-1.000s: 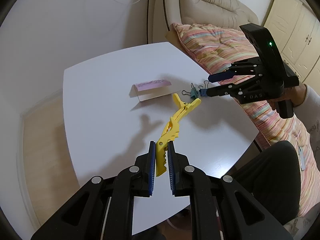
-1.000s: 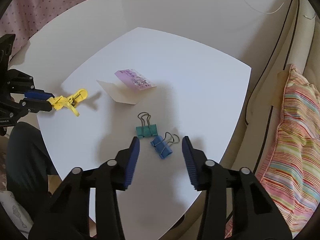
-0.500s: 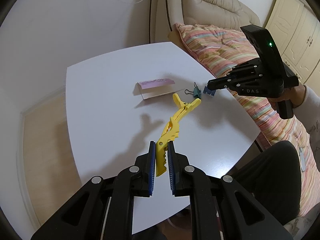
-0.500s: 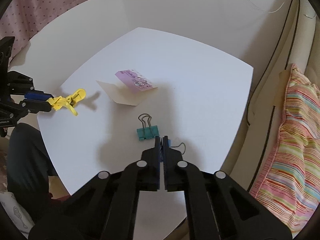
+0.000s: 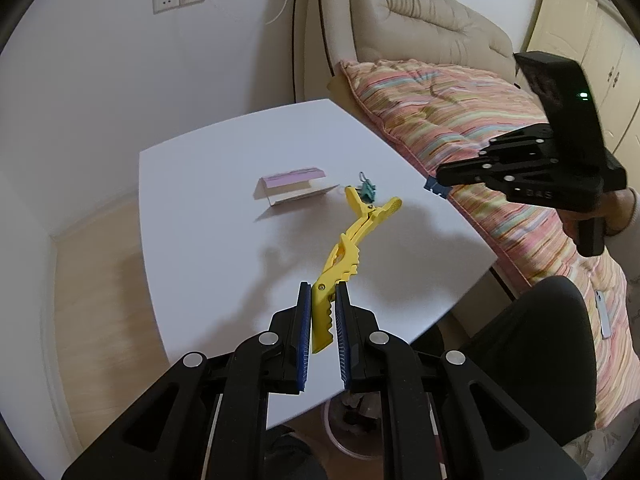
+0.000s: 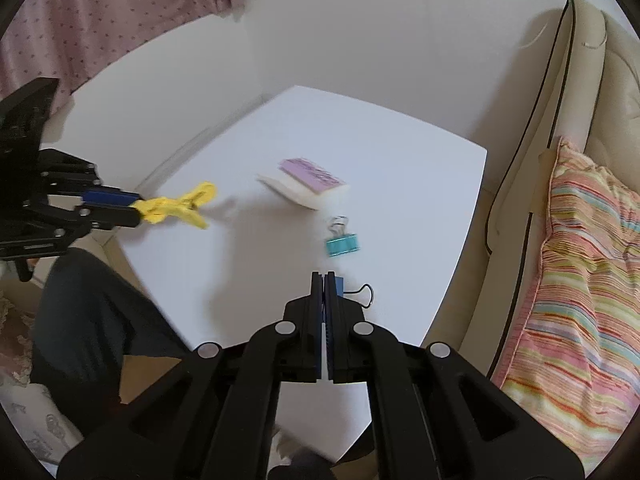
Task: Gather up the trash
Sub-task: 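Carry both clips over the wastebasket and open the right gripper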
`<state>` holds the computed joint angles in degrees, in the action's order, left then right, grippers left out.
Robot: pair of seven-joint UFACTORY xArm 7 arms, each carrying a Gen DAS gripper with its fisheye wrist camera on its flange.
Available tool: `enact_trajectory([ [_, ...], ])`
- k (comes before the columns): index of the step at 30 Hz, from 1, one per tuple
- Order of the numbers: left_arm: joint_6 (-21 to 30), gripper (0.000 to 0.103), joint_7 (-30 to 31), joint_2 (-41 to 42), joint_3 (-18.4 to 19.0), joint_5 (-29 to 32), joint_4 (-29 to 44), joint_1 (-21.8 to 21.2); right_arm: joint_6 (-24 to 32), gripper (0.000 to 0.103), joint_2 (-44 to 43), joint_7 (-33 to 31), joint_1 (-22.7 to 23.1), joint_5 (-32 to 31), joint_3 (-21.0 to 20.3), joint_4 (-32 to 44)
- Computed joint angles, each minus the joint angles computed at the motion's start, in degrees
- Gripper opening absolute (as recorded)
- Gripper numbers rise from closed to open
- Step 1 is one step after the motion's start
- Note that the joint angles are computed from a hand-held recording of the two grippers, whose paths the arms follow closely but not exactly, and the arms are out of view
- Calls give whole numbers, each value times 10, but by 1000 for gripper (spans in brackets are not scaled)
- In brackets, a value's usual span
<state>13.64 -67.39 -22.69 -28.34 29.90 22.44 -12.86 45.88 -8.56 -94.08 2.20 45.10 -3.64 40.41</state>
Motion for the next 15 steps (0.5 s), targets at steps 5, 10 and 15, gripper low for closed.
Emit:
enact_trajectory([
  [5,38,12,-6,-36,-8,-20,-4,-35,43,1,-91,-9,-4,-9,-24,-54],
  [10,72,12,-26,-66,-27,-31,-6,-60,89,1,-186,-5,-5,-41,-55,-106],
  [15,98,12,-50,-78,-42,-39,-3,-88,125,1,-255,4,-10,-81,-80,-151],
])
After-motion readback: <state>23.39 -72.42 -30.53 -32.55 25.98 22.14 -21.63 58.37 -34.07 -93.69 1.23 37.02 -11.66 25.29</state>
